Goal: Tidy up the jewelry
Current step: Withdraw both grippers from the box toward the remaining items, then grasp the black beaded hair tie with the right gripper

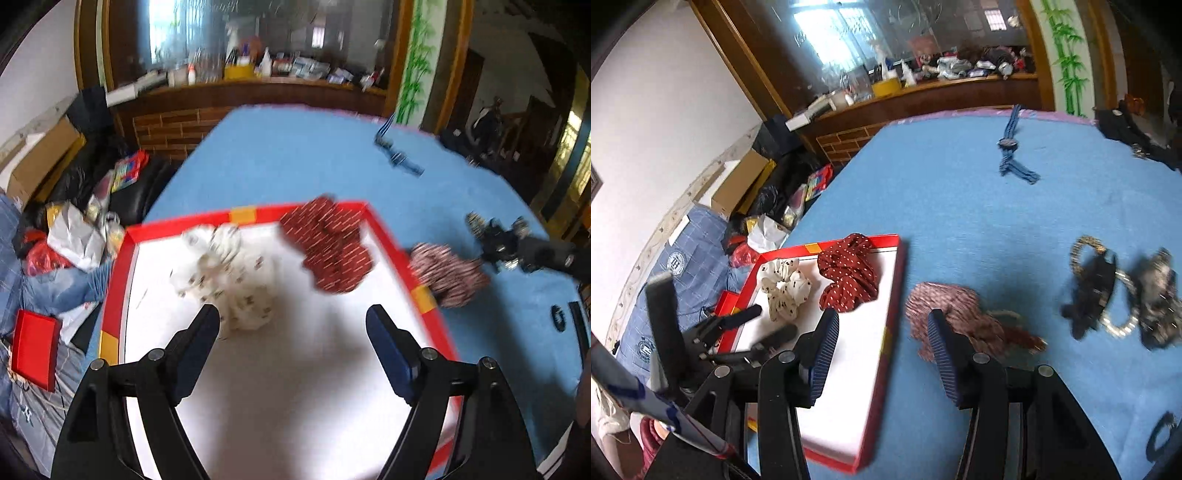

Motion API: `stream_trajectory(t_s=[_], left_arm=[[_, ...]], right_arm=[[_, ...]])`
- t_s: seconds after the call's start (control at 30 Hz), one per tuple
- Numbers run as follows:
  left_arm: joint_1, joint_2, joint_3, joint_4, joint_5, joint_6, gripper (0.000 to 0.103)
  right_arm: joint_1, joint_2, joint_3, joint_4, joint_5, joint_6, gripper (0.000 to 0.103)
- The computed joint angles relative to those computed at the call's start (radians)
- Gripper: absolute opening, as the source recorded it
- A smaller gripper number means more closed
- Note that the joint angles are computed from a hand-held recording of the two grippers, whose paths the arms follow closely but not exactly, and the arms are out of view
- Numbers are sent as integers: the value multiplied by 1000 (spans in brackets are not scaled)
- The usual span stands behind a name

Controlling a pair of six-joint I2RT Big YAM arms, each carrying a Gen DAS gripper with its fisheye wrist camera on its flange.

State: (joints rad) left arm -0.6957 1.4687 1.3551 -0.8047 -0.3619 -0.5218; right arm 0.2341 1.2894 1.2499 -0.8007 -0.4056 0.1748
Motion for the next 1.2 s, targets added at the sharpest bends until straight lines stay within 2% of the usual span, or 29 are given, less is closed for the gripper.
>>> stream_trajectory(t_s=[0.13, 0.3, 0.57, 0.7, 0.8, 0.87, 0.97, 1.03, 1.1, 1.2], left_arm=[[-60, 13, 50, 8, 6, 9, 80], [-132, 83, 135, -11, 25, 25, 80], [-209, 200, 245, -40, 64, 30, 80], [-234, 240, 284, -50, 79, 42, 80], [-238, 266, 307, -59, 91, 51, 80], [-236, 278, 317, -69, 98, 52, 80], [-236, 282, 320, -73, 101, 46, 80], [-235, 281, 321, -77, 100, 47, 80], [-233, 277, 317, -80, 97, 52, 80], [-228, 283, 322, -88, 96, 46, 80]], right_arm=[[-75, -74, -61, 9, -15, -1, 54], [-205, -143, -128, -6, -56, -6, 54], [-445, -200, -207, -73, -79, -77, 54], [-579, -202, -224, -117, -34, -155, 54], [-643, -192, -231, -133, -6, -191, 53], [-655, -177, -231, -149, 12, -226, 52], [-648, -150, -243, -156, 43, -253, 42], [-637, -136, -256, -145, 83, -263, 35], [-629, -133, -267, -134, 95, -273, 34], [-594, -144, -284, -91, 171, -299, 30]])
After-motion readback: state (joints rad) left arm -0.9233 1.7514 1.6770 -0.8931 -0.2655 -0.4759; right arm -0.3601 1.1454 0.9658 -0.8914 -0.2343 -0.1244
